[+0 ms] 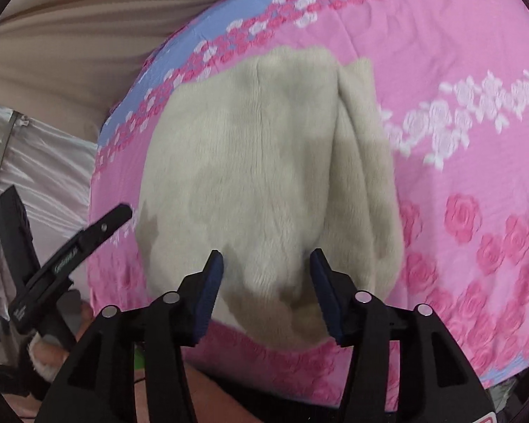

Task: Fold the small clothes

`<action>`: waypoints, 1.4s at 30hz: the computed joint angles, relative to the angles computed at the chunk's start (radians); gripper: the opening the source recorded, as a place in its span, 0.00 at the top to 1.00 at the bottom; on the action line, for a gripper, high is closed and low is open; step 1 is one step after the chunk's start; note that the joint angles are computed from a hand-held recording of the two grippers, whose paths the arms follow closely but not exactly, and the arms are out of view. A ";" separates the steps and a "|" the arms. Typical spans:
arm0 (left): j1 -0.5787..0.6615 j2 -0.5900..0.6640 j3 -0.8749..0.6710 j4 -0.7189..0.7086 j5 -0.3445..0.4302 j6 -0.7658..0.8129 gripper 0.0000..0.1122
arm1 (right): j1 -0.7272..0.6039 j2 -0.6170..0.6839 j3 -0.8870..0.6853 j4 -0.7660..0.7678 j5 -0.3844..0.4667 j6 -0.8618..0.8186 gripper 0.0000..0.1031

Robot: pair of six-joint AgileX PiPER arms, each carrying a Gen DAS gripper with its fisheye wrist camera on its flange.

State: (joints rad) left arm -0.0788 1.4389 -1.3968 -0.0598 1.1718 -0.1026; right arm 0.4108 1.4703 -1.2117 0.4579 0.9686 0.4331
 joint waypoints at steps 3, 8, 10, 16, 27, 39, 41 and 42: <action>-0.011 0.000 0.006 0.001 0.000 -0.003 0.25 | 0.016 -0.001 0.036 0.017 -0.040 -0.016 0.54; -0.038 -0.012 0.016 0.016 0.000 -0.012 0.24 | 0.092 -0.066 -0.041 -0.195 -0.066 0.071 0.86; -0.043 -0.017 0.019 0.021 -0.002 -0.015 0.23 | 0.123 -0.077 -0.106 -0.305 -0.025 0.119 0.86; -0.044 -0.005 0.030 0.004 0.010 -0.022 0.22 | 0.003 0.007 0.083 -0.125 -0.069 -0.090 0.79; 0.002 -0.007 0.038 -0.065 0.010 -0.020 0.21 | -0.130 0.196 -0.220 -0.081 0.033 -0.091 0.52; 0.016 0.004 0.039 -0.103 0.014 -0.004 0.21 | -0.088 0.240 -0.223 -0.236 0.023 -0.096 0.87; 0.022 0.014 0.036 -0.109 0.020 -0.001 0.21 | -0.117 0.184 -0.190 -0.165 -0.007 -0.072 0.78; 0.022 0.016 0.033 -0.102 0.020 -0.003 0.21 | -0.121 0.168 -0.194 -0.161 0.002 -0.052 0.66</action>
